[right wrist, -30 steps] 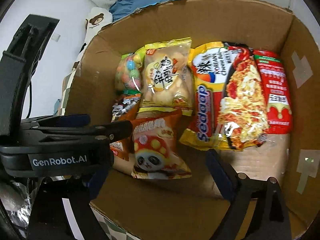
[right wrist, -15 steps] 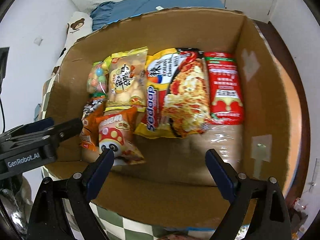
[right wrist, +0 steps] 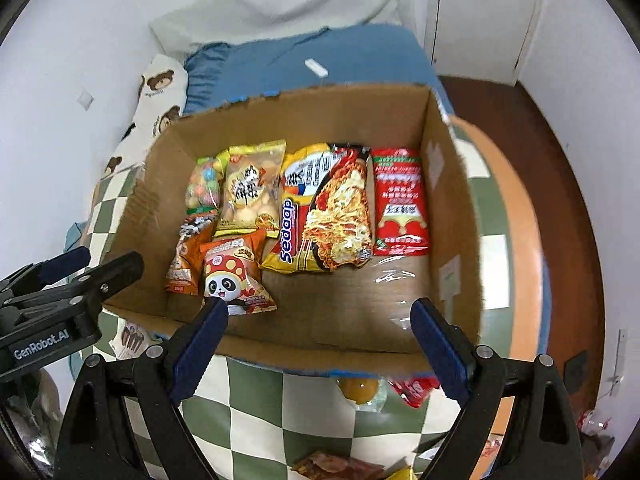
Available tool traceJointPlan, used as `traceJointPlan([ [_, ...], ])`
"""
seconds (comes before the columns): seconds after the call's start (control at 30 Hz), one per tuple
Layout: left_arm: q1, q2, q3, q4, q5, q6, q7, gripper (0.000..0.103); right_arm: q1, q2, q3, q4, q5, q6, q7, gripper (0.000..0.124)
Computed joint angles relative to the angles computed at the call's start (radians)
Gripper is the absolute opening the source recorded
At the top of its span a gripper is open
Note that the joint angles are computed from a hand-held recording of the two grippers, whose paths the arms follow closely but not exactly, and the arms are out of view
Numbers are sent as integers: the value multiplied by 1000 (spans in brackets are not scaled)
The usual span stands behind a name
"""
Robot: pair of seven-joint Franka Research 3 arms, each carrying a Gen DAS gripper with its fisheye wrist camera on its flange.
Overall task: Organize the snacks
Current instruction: 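Place both bags into the box and open both tools, then grasp the brown shrimp-cracker bag with the left tool while the right tool grasps the yellow bag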
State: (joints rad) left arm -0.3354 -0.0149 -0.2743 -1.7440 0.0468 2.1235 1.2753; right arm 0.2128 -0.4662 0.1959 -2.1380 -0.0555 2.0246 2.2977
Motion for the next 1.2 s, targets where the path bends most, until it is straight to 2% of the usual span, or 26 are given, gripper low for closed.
traceJointPlan([
  [0.33,-19,-202,6,-162,-11,118,-2,89,-16,-142,62,-14,-77,-41,40,95],
  [0.57,-42,-296,18,-221,-47,135,3,89,-15,-213,97,-8,-72,-52,60,95],
  [0.73,-65,-332,19,-270,-73,115,7,89,-2,-287,94,-70,-11,-62,90,95],
  [0.87,-107,-338,27,-336,-164,33,20,89,8,-409,79,-199,75,-102,147,95],
  [1.03,-168,-263,58,-400,-456,-130,77,89,7,-603,63,-388,181,-189,234,94],
  [1.1,-174,-202,49,-407,-563,-179,88,89,5,-686,60,-459,219,-236,269,89],
  [1.2,-162,-120,22,-401,-665,-200,82,87,4,-790,61,-544,268,-290,308,85],
])
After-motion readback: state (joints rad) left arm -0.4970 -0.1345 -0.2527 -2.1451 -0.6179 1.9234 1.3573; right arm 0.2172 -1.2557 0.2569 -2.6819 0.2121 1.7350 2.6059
